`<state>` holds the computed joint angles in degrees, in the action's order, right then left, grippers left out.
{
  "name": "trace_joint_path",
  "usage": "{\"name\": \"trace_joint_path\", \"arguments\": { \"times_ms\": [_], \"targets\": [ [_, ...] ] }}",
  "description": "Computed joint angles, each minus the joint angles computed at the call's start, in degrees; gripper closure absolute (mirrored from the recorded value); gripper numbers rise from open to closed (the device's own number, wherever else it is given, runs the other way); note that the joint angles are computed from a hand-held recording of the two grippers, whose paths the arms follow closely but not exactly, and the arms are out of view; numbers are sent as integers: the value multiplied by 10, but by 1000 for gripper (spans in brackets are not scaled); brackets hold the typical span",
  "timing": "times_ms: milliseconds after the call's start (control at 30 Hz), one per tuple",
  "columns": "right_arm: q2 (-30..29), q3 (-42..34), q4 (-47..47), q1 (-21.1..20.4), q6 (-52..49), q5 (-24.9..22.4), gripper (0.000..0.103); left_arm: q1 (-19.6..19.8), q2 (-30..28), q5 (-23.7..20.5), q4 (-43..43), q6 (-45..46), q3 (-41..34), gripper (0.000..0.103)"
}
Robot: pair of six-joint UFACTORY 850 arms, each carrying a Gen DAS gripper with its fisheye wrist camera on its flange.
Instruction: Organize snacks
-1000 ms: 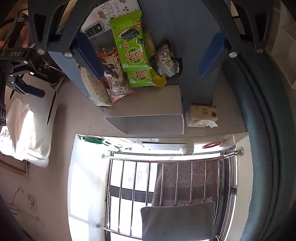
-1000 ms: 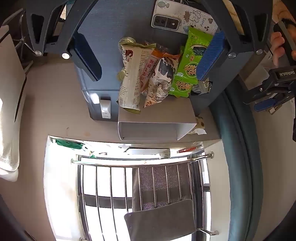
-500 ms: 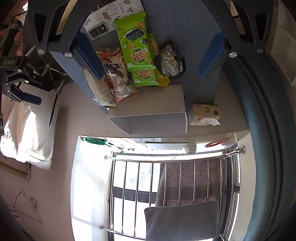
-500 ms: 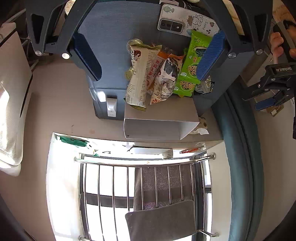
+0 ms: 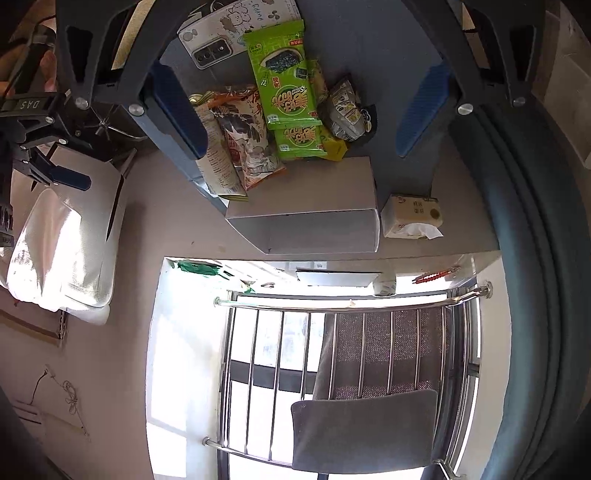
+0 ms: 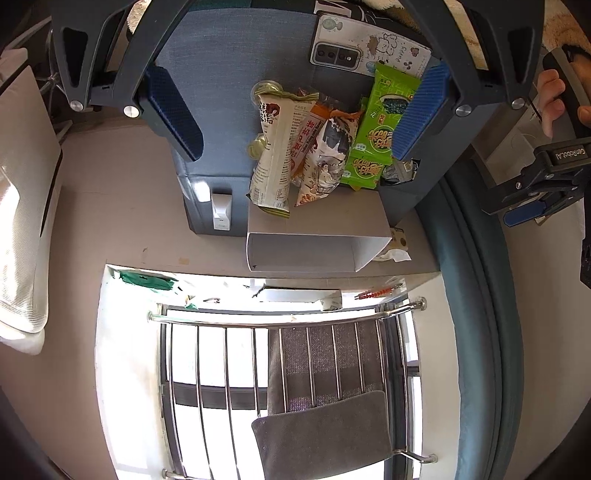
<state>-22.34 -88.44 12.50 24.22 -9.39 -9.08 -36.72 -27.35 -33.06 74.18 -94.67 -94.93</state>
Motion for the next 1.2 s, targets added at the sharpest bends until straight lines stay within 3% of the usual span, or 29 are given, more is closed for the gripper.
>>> {"name": "trace_joint_path", "arguments": {
  "times_ms": [133, 267, 1200],
  "targets": [
    [-3, -4, 49, 1, -47, -2, 0, -2, -2, -9, -5, 10, -1, 0],
    [-9, -9, 97, 1, -87, -5, 0, 2, 2, 8, -6, -3, 7, 0],
    [-25, -19, 99, 3, -83, -22, 0, 7, -6, 15, -2, -9, 6, 0]
  ]
}}
